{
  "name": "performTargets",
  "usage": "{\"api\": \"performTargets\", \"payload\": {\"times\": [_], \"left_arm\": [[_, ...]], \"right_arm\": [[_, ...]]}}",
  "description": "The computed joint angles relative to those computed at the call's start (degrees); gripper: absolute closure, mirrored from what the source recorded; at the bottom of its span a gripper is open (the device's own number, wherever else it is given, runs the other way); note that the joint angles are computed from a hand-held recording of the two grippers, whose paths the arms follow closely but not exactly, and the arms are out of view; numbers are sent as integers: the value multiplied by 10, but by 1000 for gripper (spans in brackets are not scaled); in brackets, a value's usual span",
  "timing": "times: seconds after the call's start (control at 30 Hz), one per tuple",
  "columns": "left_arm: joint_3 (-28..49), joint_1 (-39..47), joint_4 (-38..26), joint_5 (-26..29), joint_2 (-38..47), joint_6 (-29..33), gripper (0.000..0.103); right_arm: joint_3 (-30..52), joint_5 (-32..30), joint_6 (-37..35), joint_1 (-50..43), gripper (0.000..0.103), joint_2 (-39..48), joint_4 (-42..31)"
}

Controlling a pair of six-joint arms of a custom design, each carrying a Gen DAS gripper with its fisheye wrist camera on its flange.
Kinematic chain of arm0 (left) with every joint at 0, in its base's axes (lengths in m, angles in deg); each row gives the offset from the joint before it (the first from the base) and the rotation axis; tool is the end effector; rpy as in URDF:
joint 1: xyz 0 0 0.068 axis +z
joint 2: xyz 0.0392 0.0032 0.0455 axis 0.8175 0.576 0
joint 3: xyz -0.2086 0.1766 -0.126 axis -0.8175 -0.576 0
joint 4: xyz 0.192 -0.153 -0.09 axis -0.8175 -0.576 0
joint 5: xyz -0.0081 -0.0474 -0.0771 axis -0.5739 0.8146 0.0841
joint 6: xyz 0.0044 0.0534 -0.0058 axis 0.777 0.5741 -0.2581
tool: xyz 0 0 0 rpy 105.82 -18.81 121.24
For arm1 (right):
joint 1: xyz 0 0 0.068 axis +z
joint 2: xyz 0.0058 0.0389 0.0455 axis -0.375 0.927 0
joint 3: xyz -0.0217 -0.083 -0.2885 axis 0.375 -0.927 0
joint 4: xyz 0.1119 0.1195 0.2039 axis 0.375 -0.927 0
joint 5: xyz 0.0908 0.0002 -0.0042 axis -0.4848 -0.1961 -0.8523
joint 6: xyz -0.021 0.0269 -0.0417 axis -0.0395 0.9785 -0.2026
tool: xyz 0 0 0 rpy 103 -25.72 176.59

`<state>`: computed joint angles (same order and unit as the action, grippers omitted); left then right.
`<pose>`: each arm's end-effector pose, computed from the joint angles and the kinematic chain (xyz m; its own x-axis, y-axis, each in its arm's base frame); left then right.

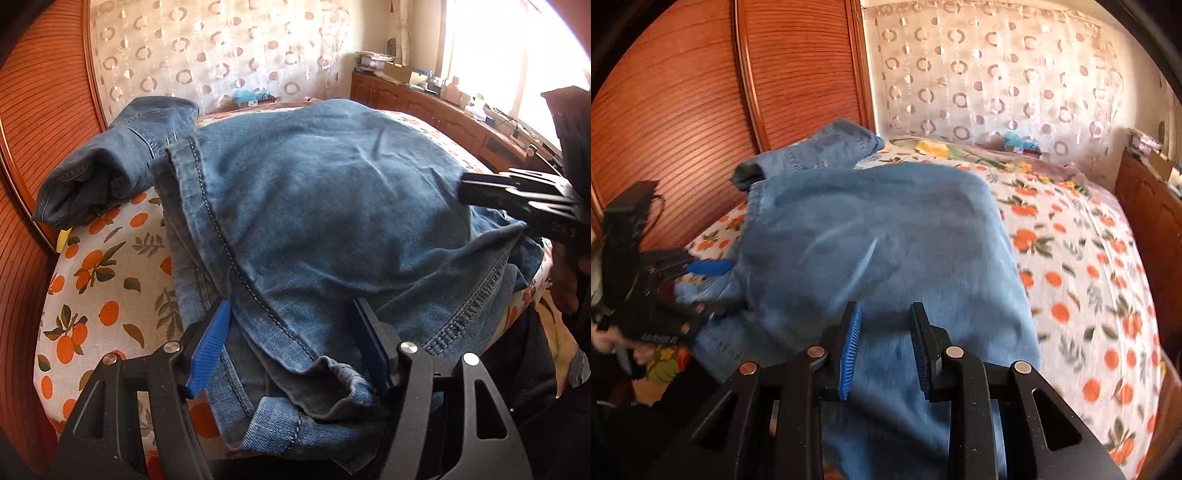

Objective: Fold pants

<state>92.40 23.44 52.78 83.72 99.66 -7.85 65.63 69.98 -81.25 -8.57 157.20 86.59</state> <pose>0.1966 -0.1263 0.1936 -0.5734 0.4841 -0.6609 0.6703 0.7411 -0.0387 0.2370 0.0549 0.1801 -0.5947 -0.0427 -0.8028 -0.1375 0.9893 0.0492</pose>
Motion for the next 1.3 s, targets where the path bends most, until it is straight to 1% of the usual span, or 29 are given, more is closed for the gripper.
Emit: {"api": "performTargets", "payload": {"times": [0.07, 0.13, 0.2, 0.27, 0.37, 0.47, 0.53, 0.6, 0.67, 0.77, 0.83, 0.9, 1.0, 1.1, 1.2, 1.3], "left_arm": [[1, 0, -1, 0, 0, -1, 35], [1, 1, -2, 2, 0, -1, 35], [1, 2, 1, 4, 1, 0, 35], [2, 4, 0, 6, 3, 1, 34], [6, 6, -4, 8, 3, 2, 33], [23, 2, -33, 3, -12, 4, 33], [40, -3, -45, 5, -34, 8, 32], [65, -8, -57, 14, -41, 11, 25], [100, -16, -66, 24, -30, 15, 23], [162, -39, -70, 16, 16, 23, 22], [206, -55, -70, 13, 63, 40, 22], [259, -61, -85, 19, 124, 57, 22], [328, -70, -101, 12, 205, 66, 22], [388, -74, -117, 17, 266, 87, 22], [436, -73, -135, 32, 317, 117, 22], [462, -69, -143, 40, 358, 132, 22]], "right_arm": [[21, 0, 3, -2, 75, 41, -6], [21, -6, 7, -8, 75, 73, 12], [2, -42, 14, -29, 75, 79, 53], [-7, -62, 19, -40, 75, 79, 68], [-12, -35, 7, -29, 75, 73, 69], [-16, -20, 9, -18, 75, 49, 49], [-33, -28, 14, -23, 75, 11, 39], [-51, -28, 9, -34, 74, -31, 25], [-66, -17, -3, -48, 74, -68, 7], [-87, -32, -15, -88, 73, -100, -6], [-97, -45, -22, -112, 73, -111, -16], [-105, -57, -27, -133, 73, -113, -22], [-115, -70, -34, -150, 72, -118, -31], [-117, -85, -32, -162, 72, -124, -38], [-113, -106, -35, -184, 72, -135, -55], [-106, -118, -35, -200, 72, -130, -61]]}}
